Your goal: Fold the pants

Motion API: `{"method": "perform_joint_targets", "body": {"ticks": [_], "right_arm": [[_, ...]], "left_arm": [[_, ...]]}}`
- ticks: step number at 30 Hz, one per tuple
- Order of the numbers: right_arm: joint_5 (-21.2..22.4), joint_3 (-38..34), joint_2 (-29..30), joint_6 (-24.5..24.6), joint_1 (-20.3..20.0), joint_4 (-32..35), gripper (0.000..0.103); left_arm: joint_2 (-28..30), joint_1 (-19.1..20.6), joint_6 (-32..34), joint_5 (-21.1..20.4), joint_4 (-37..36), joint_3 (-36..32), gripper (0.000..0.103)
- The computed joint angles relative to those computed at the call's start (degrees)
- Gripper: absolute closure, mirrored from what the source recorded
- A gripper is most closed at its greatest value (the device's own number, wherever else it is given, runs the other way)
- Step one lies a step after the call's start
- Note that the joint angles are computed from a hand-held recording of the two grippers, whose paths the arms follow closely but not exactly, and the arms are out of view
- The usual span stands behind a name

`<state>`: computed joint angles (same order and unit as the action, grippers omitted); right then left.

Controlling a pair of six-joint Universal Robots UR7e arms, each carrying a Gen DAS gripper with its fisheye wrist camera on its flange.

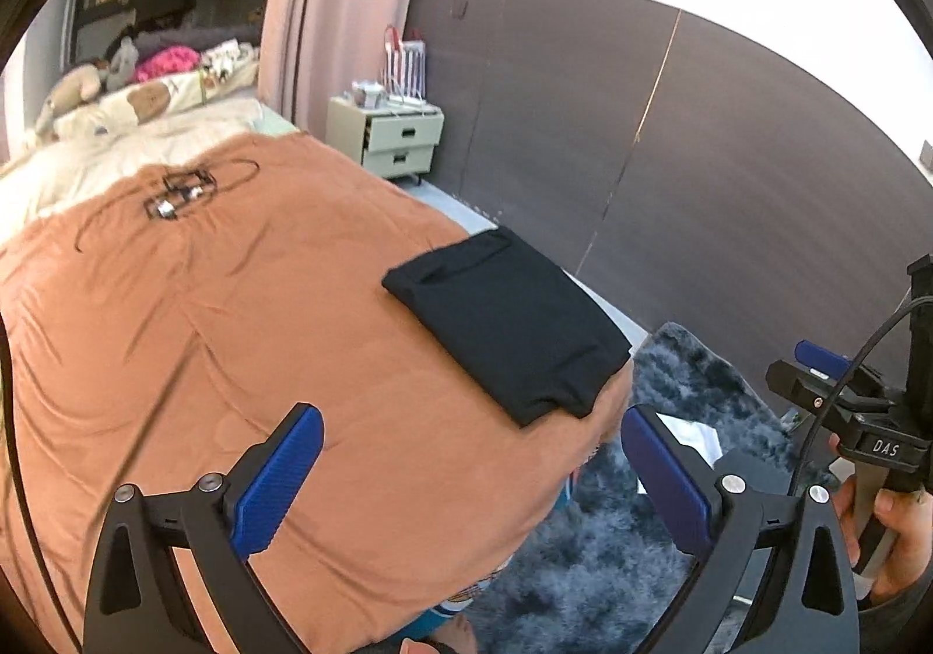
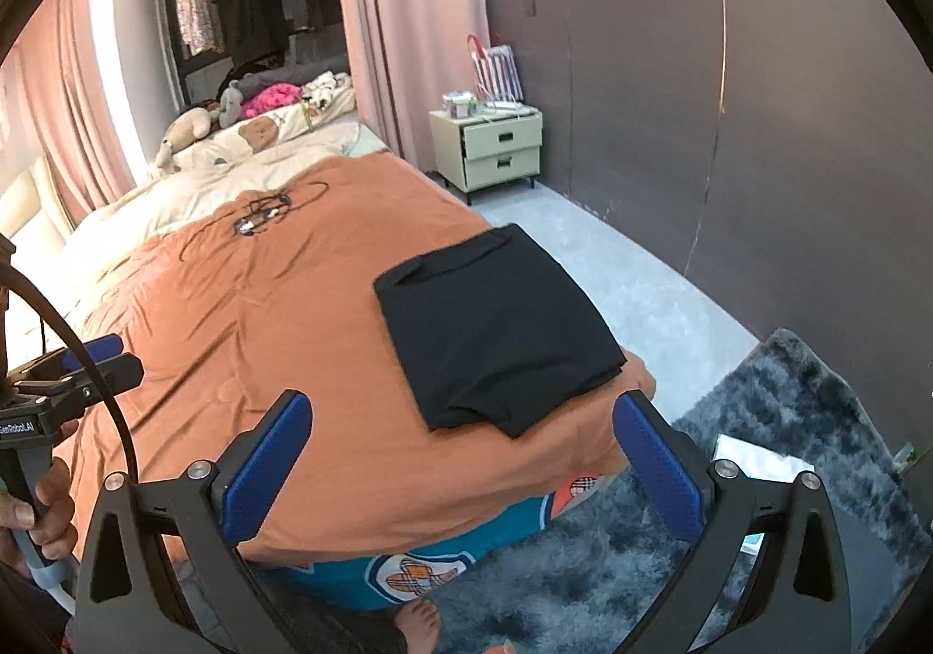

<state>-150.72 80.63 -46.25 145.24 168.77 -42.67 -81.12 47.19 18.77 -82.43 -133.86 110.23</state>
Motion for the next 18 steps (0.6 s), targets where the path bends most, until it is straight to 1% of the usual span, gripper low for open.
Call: {"method": "perform_joint_targets", "body": {"ticks": [6, 11, 18], "right_arm": [[0.58, -5.55, 5.72, 4.03, 1.72, 5.45, 0.000], [0.11, -8.36, 9.08, 5.73, 3.05, 7.21, 0.000], [-0.12, -15.21, 15.51, 8.63, 4.87, 12.46, 0.000]], "left_arm": [[-5.66, 0.61, 2.07, 1.06, 0.48, 1.23, 0.000], [-9.72, 1.50, 3.46, 1.58, 0.67, 1.86, 0.000], [-14.56, 3.56, 5.36, 2.09, 0.82, 2.55, 0.000]]}}
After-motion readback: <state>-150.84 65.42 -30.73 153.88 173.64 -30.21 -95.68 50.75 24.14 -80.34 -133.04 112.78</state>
